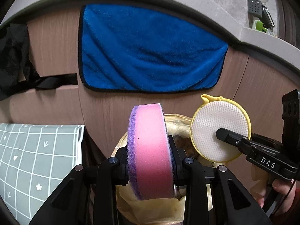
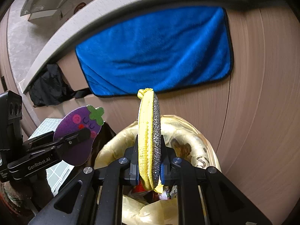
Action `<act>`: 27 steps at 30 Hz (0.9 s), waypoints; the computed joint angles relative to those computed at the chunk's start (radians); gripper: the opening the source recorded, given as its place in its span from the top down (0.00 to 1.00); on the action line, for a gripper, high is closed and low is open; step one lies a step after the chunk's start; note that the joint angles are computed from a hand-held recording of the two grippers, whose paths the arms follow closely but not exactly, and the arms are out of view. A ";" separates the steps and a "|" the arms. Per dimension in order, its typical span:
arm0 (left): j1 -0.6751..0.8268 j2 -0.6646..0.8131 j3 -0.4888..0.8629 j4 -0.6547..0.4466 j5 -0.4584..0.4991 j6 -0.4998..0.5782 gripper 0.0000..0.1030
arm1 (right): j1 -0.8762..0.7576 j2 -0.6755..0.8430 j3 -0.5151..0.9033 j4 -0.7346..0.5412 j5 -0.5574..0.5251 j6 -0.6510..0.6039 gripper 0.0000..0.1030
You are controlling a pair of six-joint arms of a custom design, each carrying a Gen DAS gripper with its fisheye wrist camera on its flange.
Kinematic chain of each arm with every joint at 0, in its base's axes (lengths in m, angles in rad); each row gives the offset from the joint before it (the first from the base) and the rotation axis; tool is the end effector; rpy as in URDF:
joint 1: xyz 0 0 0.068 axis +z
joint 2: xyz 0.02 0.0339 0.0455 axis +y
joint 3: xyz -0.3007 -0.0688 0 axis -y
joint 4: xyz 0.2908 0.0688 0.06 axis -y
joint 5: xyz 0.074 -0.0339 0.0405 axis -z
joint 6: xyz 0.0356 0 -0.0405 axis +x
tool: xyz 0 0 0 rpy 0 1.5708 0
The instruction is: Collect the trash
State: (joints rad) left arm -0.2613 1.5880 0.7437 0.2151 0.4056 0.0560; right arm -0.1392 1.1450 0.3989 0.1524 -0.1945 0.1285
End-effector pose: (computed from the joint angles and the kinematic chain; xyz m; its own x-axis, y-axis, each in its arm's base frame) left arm 0.3340 -0.1038 0.1738 -0.5371 0.1969 -0.8202 0.5765 0.7955 -0.1866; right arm 0.2390 -0.0265 0.1731 -0.5523 0.2043 -0.8082 0.0487 0.9757 0.2135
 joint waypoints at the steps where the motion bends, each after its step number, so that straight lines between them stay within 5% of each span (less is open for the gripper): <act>1: -0.002 0.012 0.004 0.003 0.000 0.002 0.68 | -0.005 0.016 0.000 0.010 -0.005 0.004 0.87; 12: -0.008 0.121 0.068 -0.028 0.037 -0.003 0.68 | -0.019 0.141 0.003 0.075 -0.010 0.021 0.85; 14: -0.006 0.145 0.095 -0.064 0.075 0.009 0.61 | -0.015 0.148 0.007 0.076 -0.007 0.031 0.84; 16: -0.004 0.154 0.107 -0.079 0.086 0.009 0.32 | -0.014 0.142 0.004 0.069 0.005 0.038 0.73; 18: 0.001 0.150 0.102 -0.070 0.097 -0.006 0.31 | -0.008 0.135 0.000 0.069 0.027 0.044 0.61; 27: 0.051 0.017 0.018 -0.080 0.039 -0.012 0.31 | 0.040 -0.031 -0.039 -0.032 0.114 0.080 0.60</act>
